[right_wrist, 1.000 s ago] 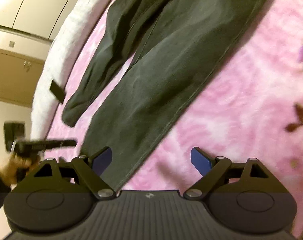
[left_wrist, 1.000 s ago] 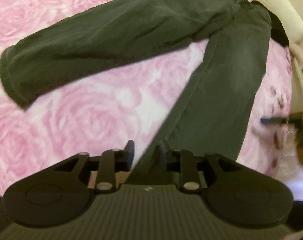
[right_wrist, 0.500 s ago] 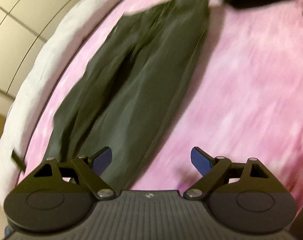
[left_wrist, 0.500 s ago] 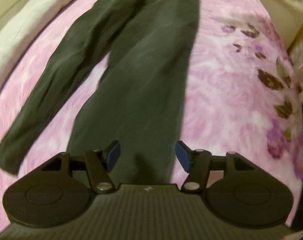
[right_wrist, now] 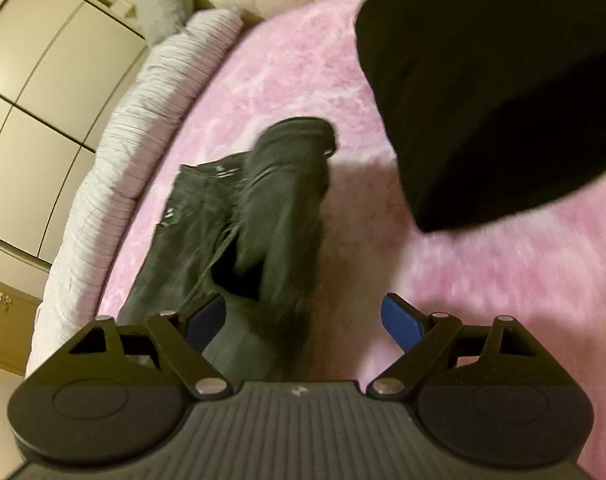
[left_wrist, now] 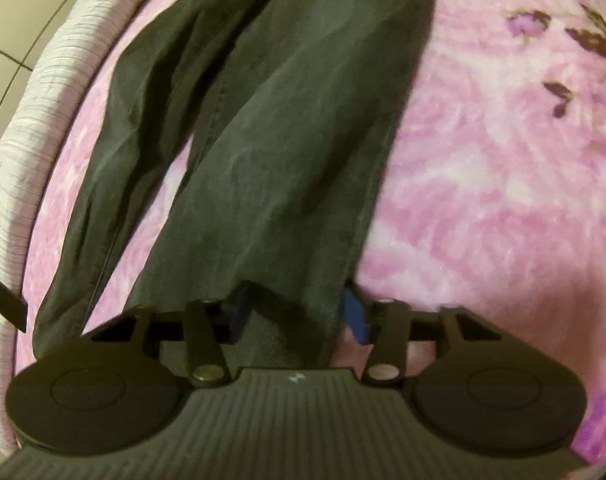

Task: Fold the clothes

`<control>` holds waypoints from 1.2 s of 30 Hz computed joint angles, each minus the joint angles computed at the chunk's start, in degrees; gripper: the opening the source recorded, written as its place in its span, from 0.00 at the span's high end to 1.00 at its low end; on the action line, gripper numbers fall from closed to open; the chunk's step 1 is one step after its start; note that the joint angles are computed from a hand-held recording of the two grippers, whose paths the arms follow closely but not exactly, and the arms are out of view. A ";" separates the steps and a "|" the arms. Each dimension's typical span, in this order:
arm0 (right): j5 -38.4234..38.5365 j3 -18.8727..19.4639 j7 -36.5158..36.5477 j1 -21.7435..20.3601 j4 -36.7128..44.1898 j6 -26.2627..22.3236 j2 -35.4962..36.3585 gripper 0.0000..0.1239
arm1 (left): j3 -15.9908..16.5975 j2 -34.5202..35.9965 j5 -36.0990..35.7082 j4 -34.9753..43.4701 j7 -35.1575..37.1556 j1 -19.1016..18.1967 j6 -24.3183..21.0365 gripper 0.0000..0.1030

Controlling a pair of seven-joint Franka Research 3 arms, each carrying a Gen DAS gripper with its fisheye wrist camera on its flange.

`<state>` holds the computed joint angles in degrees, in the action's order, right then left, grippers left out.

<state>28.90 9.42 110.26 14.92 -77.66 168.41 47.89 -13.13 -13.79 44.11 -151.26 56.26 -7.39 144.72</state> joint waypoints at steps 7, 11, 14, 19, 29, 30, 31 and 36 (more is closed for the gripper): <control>-0.53 0.48 -2.41 -2.21 9.13 -11.59 3.47 0.95 | 0.39 -0.06 -3.47 3.35 2.78 -1.27 -4.67 0.96; -1.06 -0.49 -3.14 -2.69 8.32 -16.30 0.16 0.98 | 1.46 -4.03 -11.20 2.64 10.43 -3.68 -5.13 0.98; -1.60 -1.48 -4.32 -3.25 5.72 -19.82 -3.86 0.98 | 1.02 -7.59 -18.81 2.90 14.42 -6.92 -7.63 0.98; -1.00 -3.54 -3.81 -3.92 -7.61 -21.58 -14.83 0.98 | -0.12 -10.06 -28.73 4.44 16.79 -11.80 -12.01 0.98; -4.06 -6.23 -2.79 -2.69 -20.90 -21.17 -21.09 0.95 | -0.79 -7.99 -36.73 4.79 15.69 -15.58 -13.87 0.96; -5.10 -6.73 -2.14 -2.38 -20.18 -22.03 -20.64 0.88 | -0.61 -7.71 -37.16 4.92 15.96 -15.55 -13.95 0.94; -6.46 -7.27 -1.69 -1.90 -19.88 -22.10 -20.65 0.81 | -0.27 -7.77 -37.74 5.04 16.16 -15.40 -14.08 0.93; -16.02 -10.56 0.93 1.67 -20.37 -18.69 -23.07 0.67 | 1.64 -12.43 -40.75 3.81 17.46 -14.44 -14.39 0.85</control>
<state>12.88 -1.14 111.20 16.59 -98.03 149.72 24.82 -11.49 -26.22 3.36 -147.45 73.72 -21.82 130.33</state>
